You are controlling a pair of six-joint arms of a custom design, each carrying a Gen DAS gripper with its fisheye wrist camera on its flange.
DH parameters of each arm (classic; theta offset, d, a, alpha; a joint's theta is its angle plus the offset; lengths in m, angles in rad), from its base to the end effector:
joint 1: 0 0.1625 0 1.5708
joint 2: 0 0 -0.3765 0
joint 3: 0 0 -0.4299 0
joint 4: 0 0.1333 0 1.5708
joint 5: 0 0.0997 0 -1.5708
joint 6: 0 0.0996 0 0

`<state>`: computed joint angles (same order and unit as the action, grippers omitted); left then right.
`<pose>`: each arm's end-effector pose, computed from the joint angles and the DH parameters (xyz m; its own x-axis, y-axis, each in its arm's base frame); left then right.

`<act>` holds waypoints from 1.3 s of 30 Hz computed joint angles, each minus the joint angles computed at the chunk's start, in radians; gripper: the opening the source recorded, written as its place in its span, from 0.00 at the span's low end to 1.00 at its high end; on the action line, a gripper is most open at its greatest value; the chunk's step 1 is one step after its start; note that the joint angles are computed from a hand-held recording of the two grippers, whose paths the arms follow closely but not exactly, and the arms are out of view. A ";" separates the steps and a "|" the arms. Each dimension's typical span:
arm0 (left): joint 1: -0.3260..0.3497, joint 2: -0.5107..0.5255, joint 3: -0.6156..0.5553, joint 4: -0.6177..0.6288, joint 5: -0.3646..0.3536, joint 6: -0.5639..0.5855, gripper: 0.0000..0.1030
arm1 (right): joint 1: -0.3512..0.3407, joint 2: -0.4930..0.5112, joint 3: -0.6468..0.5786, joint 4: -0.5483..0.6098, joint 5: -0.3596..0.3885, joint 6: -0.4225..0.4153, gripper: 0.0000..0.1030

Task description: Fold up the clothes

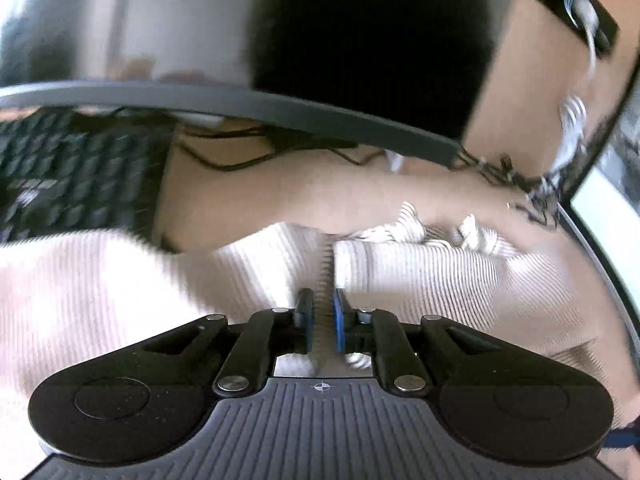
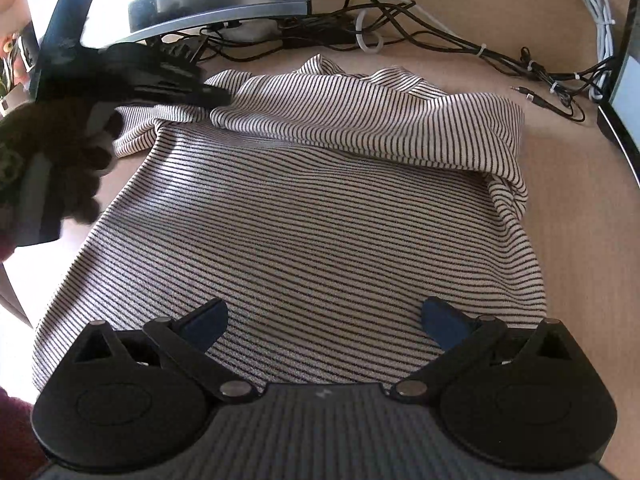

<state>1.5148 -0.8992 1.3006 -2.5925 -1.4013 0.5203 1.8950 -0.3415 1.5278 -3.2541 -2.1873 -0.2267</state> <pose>0.1069 -0.7754 0.2673 -0.8360 0.3668 -0.4081 0.5315 0.7262 -0.4361 0.2764 -0.5848 -0.1338 -0.7762 -0.1859 0.6024 -0.4664 0.8122 -0.3504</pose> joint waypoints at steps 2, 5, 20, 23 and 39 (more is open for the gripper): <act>0.019 -0.036 0.006 0.024 -0.035 -0.065 0.48 | -0.009 -0.015 0.009 0.013 0.027 0.011 1.00; 0.059 -0.105 0.039 0.000 -0.097 -0.181 0.59 | -0.023 -0.040 0.028 0.022 0.074 0.029 1.00; 0.123 -0.034 -0.101 -0.229 0.219 -0.426 0.54 | -0.010 -0.046 -0.007 0.134 0.040 0.094 1.00; 0.110 0.030 -0.168 -0.227 0.274 -0.382 0.09 | -0.010 -0.049 -0.007 0.143 0.038 0.099 1.00; -0.061 -0.215 0.112 -0.278 -0.217 -0.108 0.08 | 0.025 -0.061 0.020 -0.403 -0.121 0.007 1.00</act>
<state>1.4543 -1.1143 1.4125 -2.8706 -1.6183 0.4118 1.9198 -0.4020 1.5477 -3.6568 -2.3084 -0.2201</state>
